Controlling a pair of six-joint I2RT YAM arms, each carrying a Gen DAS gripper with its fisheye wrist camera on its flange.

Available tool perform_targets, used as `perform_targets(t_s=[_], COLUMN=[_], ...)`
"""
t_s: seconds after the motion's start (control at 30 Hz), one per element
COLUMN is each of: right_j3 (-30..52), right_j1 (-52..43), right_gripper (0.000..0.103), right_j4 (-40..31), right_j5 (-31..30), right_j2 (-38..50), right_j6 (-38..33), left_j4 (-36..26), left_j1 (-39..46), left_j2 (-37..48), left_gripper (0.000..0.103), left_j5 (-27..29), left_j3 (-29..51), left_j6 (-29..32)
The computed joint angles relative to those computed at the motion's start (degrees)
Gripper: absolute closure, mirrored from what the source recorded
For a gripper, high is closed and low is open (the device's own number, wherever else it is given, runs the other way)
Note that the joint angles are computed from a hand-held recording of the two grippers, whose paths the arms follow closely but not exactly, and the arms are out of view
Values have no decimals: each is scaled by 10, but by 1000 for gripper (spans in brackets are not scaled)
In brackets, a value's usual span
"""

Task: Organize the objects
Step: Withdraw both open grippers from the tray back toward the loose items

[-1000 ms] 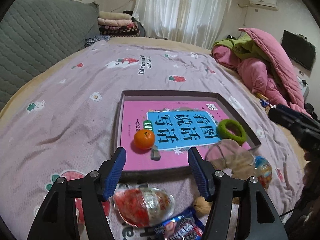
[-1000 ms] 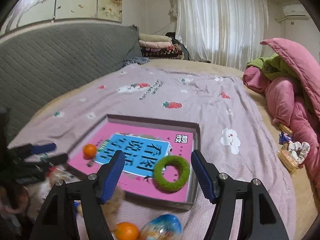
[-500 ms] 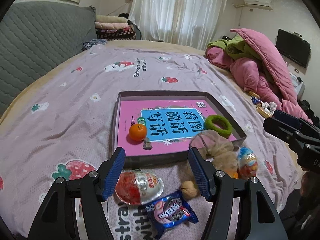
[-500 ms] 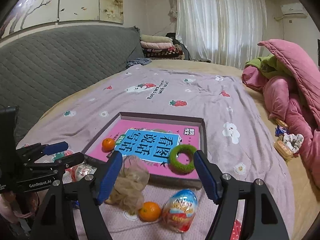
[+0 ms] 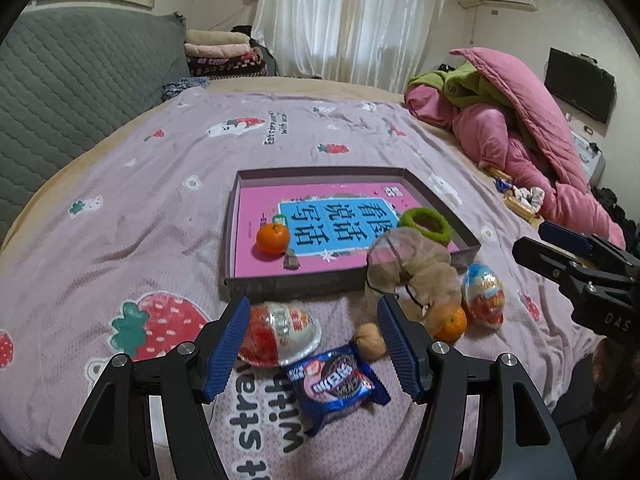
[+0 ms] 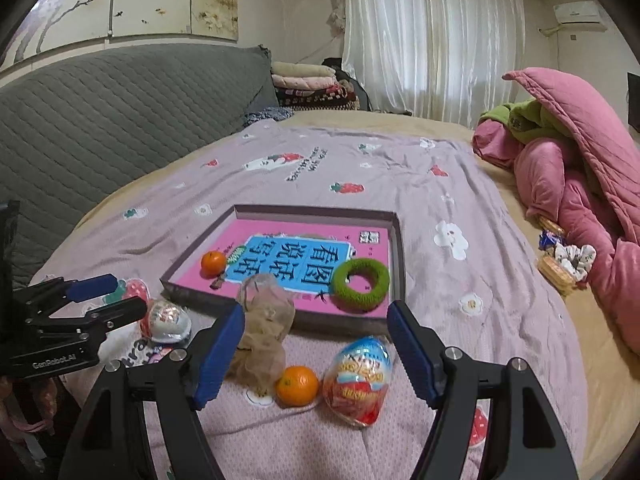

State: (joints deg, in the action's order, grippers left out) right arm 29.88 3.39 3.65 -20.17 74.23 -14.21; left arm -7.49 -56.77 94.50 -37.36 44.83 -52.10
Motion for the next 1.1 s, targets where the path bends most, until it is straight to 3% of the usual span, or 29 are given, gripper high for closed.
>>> perform_targets(t_s=[1.1], right_j3=[-70], right_j1=[-20], right_gripper=[30], right_j4=[44], right_j5=[3], right_j2=[14], right_j6=[-38], left_j4=[-3], left_j1=[-38], left_j2=[47], left_gripper=[36], left_j5=[23], left_j3=[-7], left_j6=[-44])
